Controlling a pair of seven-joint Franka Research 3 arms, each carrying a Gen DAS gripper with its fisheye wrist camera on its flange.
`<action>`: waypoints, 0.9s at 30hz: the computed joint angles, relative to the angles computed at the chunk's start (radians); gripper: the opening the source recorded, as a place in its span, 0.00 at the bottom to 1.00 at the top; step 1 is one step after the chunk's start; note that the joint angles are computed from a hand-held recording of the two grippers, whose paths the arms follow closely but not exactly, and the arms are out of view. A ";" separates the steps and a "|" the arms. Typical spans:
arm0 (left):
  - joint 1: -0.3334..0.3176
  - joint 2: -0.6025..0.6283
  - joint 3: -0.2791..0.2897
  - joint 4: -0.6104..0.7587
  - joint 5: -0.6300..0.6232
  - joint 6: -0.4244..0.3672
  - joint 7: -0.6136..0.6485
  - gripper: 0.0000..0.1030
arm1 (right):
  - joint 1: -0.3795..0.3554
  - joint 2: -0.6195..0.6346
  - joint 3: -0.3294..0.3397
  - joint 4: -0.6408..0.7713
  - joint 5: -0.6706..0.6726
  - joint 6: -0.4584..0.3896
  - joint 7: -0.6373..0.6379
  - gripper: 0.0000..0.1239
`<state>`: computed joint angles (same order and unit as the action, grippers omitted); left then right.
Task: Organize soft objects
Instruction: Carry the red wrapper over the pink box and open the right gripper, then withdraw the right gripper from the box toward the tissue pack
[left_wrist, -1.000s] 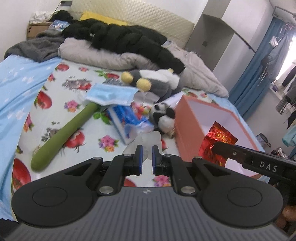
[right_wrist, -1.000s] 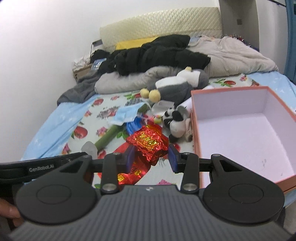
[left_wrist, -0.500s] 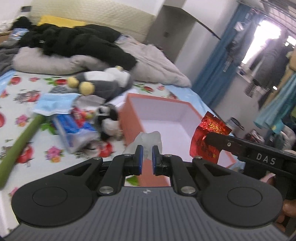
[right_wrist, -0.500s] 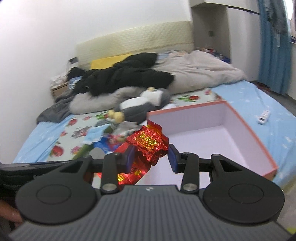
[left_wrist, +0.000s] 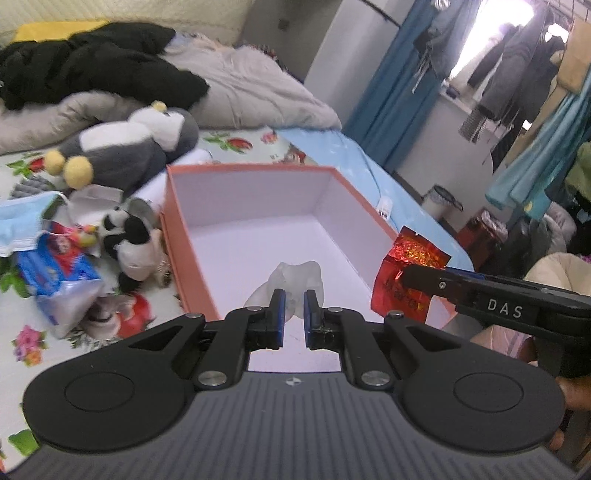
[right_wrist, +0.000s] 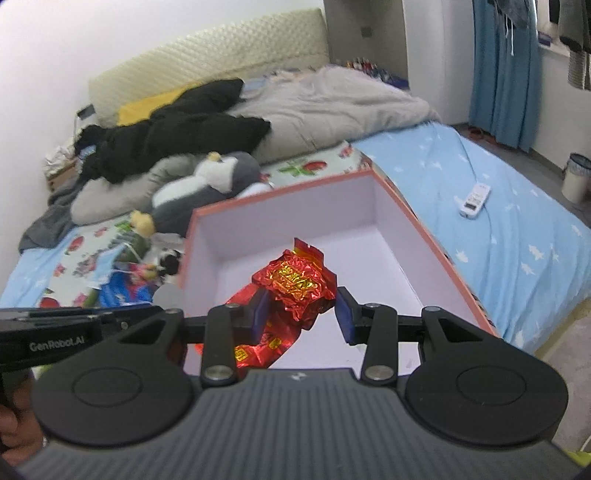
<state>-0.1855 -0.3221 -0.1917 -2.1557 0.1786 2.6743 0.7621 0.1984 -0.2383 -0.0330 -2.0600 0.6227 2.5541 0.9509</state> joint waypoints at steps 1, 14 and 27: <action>-0.005 0.026 0.007 0.015 -0.011 0.003 0.013 0.12 | -0.003 0.017 0.000 0.009 -0.008 0.001 0.004 0.34; 0.015 0.278 0.020 0.186 -0.110 -0.041 0.141 0.12 | -0.045 0.238 0.023 0.151 -0.028 -0.054 0.033 0.35; 0.026 0.282 0.006 0.190 -0.089 -0.050 0.142 0.22 | -0.055 0.221 0.041 0.132 0.005 -0.059 0.006 0.44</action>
<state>-0.1600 -0.0398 -0.1859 -1.9661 0.0895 2.6240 0.9043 0.1435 -0.0174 0.0076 -1.9285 0.6276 2.4954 0.9570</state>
